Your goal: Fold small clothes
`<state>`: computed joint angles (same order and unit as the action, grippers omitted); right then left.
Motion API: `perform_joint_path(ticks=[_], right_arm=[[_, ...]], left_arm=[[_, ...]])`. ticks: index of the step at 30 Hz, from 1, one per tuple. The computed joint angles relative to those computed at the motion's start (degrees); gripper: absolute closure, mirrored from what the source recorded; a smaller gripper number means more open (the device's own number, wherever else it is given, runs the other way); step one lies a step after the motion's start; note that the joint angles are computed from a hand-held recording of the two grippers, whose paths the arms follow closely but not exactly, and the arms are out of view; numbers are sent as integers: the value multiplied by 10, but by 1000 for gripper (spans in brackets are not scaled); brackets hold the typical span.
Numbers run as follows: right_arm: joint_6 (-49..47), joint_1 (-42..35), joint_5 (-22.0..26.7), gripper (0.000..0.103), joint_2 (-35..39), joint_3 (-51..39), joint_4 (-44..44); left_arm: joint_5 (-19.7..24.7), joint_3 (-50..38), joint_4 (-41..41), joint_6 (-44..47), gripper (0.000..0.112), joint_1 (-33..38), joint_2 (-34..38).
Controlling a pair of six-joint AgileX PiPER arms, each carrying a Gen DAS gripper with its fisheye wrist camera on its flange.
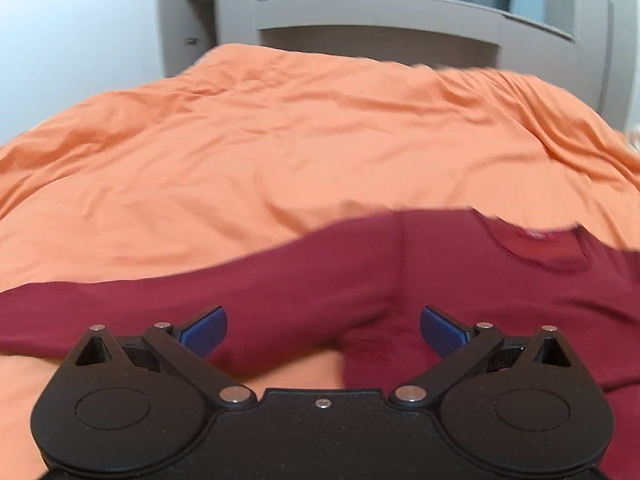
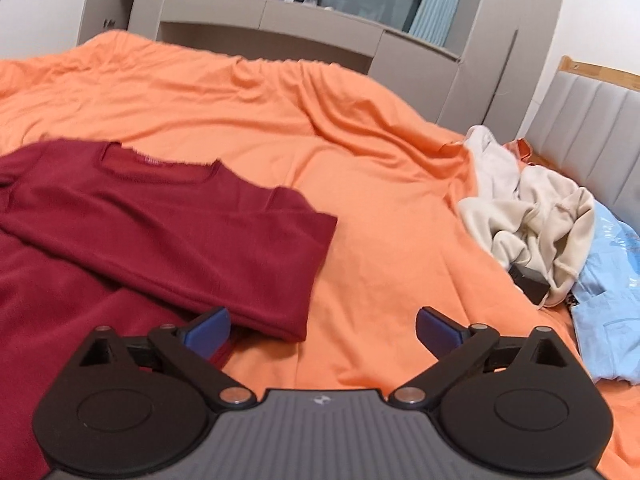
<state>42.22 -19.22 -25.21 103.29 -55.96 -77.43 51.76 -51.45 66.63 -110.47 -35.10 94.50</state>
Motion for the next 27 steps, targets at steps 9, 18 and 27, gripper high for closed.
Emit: perform_joint_path(ticks=[9,18,27], right_arm=[[19,-33,-174,0,-28,54,51],[-49,13,-198,0,-46,107,75],[-123,54,-158,0,-46,137,131]], left_arm=[[96,136,-59,1,10,54,-160],[54,280,-132,47,10,176,-416],[-79,339,-104,-9,10,309,-495]])
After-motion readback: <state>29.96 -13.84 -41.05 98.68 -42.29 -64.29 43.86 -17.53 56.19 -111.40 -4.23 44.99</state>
